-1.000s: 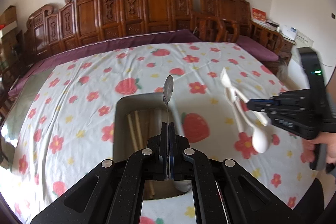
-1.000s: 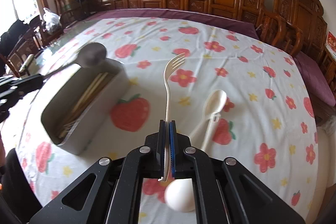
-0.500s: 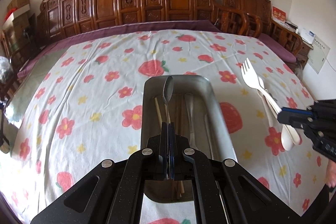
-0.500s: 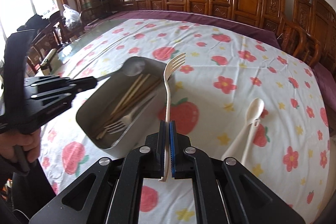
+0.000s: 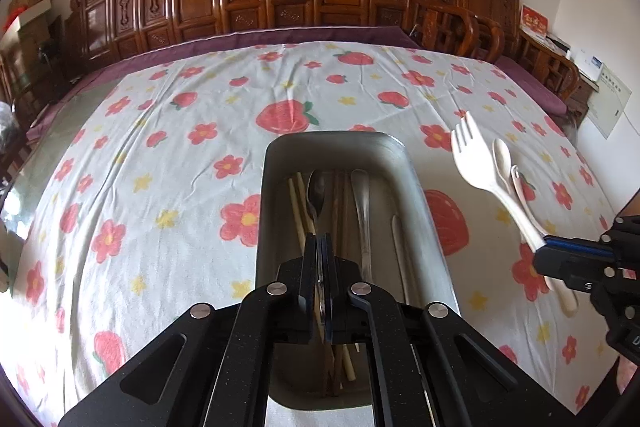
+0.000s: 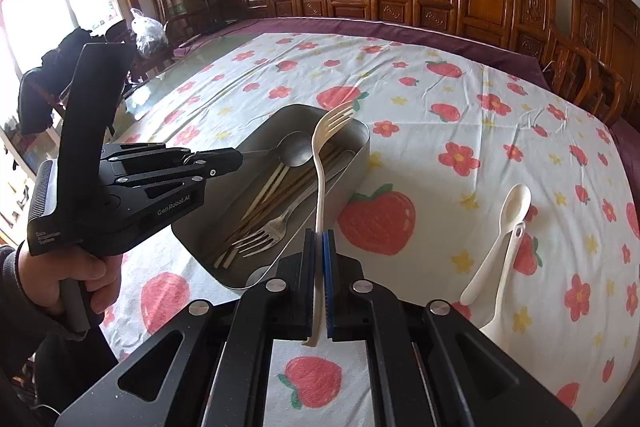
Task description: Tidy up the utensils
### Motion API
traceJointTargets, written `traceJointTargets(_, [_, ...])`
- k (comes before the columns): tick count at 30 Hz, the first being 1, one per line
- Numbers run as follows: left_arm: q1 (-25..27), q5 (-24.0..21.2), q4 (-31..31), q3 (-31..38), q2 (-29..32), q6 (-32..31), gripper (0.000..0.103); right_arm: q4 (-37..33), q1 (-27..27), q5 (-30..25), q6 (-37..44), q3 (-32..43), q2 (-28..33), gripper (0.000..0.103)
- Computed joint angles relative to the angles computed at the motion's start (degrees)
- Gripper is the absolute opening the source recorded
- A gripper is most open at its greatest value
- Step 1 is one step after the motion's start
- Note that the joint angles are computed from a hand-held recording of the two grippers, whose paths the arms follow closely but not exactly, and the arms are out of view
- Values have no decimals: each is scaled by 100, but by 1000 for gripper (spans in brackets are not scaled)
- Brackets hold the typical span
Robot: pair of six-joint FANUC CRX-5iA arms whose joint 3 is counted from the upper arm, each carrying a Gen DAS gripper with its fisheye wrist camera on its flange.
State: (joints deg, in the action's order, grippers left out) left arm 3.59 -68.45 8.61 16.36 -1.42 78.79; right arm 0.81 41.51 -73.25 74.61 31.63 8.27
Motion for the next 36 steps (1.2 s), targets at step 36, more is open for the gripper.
traceJointTargets(36, [896,88,622,-539,-788,-770,29,-320,99,-89,-590,1266,1132,32])
